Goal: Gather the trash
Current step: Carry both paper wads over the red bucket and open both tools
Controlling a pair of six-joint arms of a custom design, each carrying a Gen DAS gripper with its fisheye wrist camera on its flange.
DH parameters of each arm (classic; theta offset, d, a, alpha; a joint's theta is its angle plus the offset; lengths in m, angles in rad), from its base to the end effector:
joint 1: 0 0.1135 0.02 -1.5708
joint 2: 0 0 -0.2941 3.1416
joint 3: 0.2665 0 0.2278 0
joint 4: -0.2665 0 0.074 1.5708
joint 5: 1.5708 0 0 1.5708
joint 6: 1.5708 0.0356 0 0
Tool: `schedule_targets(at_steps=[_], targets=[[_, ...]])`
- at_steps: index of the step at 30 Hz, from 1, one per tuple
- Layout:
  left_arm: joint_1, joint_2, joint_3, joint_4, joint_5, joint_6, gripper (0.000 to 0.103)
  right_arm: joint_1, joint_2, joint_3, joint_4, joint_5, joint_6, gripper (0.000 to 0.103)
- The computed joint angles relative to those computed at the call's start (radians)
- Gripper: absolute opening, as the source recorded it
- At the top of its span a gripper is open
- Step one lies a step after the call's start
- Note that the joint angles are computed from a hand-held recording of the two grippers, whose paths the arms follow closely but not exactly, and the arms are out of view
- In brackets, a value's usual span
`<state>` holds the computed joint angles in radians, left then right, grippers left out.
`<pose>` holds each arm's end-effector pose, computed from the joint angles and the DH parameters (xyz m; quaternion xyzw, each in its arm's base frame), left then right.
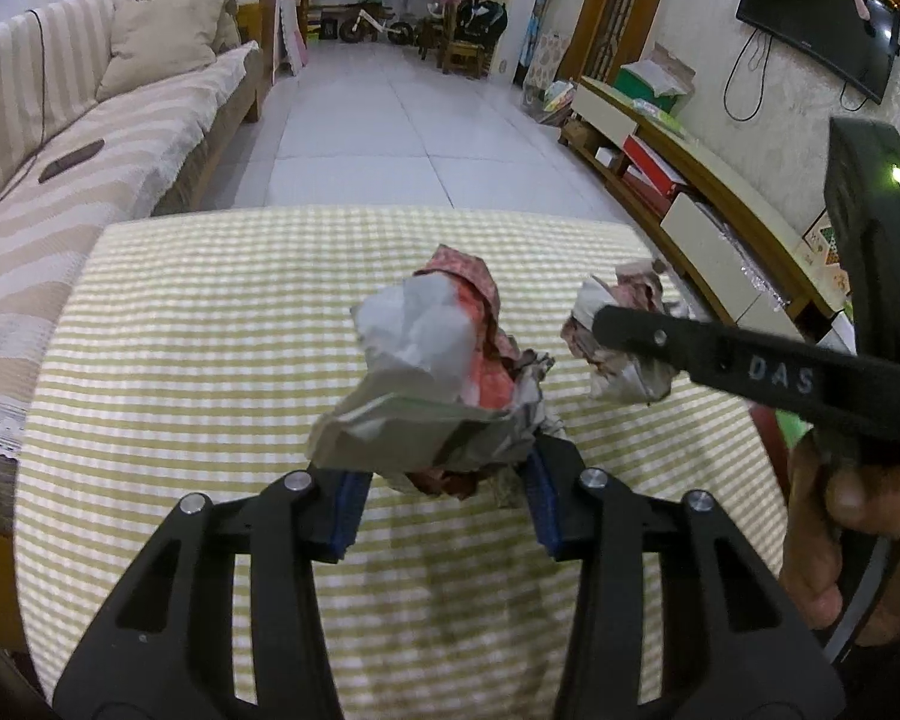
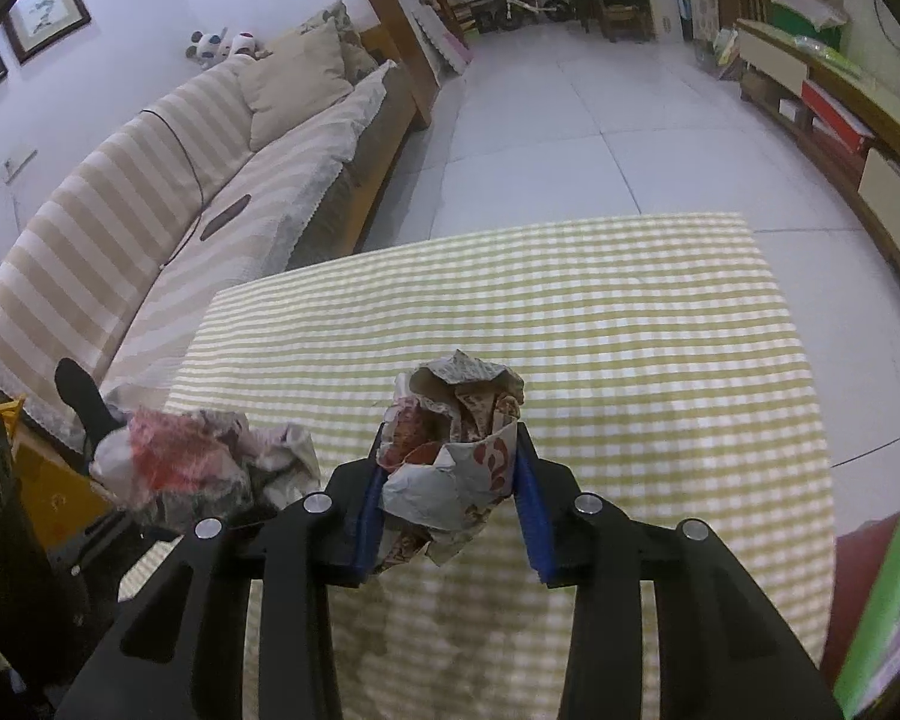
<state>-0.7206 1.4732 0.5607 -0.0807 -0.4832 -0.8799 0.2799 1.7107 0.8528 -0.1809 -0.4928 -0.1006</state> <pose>0.1844 -0.1399 0.1807 -0.1420 0.9224 -0.0387 0.3572 0.2871 0.1000 0.1869 -0.2399 0.9067 0.2572 0.2328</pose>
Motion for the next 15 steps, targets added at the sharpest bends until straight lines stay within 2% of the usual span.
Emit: schedule_targets(at_steps=[7,15], targets=[[-0.125,-0.145,0.082,-0.27,-0.118,-0.115,0.043,-0.003,-0.209,-0.056,-0.104,-0.001,-0.006,0.036],[-0.324,-0.228,0.197,-0.596,-0.257,-0.345,0.043,-0.003,-0.428,-0.095,-0.249,0.002,-0.015,0.037]])
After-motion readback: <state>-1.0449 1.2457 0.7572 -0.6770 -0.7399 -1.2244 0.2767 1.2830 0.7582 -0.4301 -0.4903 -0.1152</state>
